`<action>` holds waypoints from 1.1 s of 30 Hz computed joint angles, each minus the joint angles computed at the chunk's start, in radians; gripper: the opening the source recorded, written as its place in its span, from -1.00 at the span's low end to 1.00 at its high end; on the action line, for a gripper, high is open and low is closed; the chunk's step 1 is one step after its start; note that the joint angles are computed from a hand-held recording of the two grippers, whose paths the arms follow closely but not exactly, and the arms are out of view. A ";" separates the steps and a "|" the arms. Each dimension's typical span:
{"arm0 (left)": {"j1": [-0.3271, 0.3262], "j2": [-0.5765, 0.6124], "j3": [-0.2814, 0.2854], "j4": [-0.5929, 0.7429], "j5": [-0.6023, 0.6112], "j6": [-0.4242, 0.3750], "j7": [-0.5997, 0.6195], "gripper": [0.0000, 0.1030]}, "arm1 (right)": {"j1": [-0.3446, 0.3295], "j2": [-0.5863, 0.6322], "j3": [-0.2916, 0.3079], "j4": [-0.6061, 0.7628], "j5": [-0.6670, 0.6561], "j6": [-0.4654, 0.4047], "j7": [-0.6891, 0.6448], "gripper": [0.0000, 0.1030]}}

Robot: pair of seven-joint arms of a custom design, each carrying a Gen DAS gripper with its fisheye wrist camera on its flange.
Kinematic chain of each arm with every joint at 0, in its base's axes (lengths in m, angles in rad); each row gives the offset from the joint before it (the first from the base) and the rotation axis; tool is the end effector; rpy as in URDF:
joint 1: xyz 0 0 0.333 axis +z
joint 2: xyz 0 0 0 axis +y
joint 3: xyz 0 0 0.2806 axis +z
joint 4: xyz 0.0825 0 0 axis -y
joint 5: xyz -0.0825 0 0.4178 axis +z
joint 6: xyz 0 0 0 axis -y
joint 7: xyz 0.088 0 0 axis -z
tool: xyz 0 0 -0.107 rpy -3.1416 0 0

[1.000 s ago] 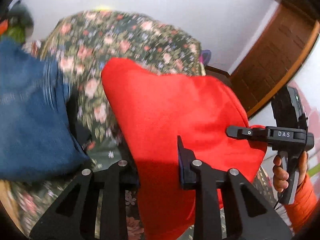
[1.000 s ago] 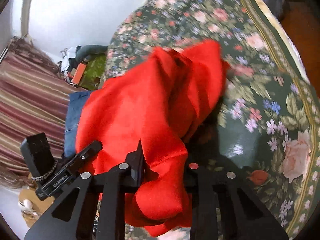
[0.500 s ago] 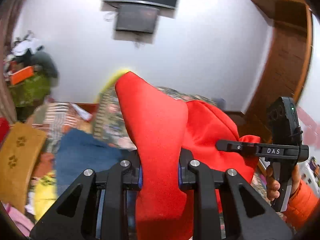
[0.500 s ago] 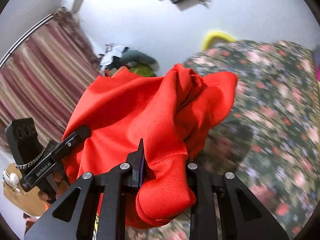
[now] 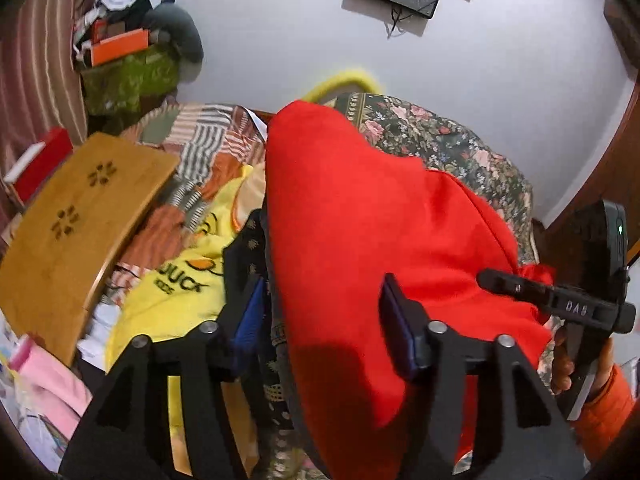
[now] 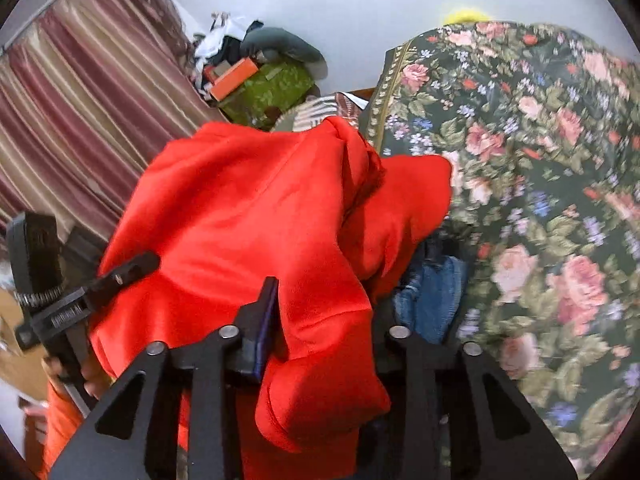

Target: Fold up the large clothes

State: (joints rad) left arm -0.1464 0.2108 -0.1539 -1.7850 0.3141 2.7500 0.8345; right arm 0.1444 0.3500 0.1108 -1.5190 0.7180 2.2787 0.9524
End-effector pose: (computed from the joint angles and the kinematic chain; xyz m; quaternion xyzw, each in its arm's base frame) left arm 0.6577 -0.2096 0.4755 -0.7192 0.5827 -0.3284 0.1881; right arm 0.6973 0.1880 0.4689 -0.7952 0.4759 0.0286 0.3747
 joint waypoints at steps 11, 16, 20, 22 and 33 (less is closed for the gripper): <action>-0.095 -0.181 -0.023 -0.079 0.344 -0.176 -0.260 0.25 | 0.013 -0.357 -0.062 -0.324 -0.002 0.145 -0.088 -0.14; -0.103 -0.360 -0.107 -0.165 0.516 -0.246 -0.397 0.25 | 0.057 -0.571 -0.117 -0.484 0.189 0.198 -0.242 -0.14; -0.101 -0.497 -0.201 -0.209 0.637 -0.329 -0.511 0.25 | 0.122 -0.759 -0.177 -0.608 0.338 0.238 -0.371 -0.14; -0.100 -0.556 -0.246 -0.228 0.682 -0.364 -0.557 0.25 | 0.156 -0.856 -0.197 -0.671 0.379 0.263 -0.421 -0.14; -0.117 -0.758 -0.484 -0.282 0.840 -0.572 -0.732 0.45 | 0.311 -1.319 -0.243 -1.011 0.395 0.437 -0.565 -0.02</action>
State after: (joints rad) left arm -0.2637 -0.5471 -0.6382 -2.0671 1.1538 2.1780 0.1024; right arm 0.4555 -0.9692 -0.1322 -2.5298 1.1128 2.7160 0.3878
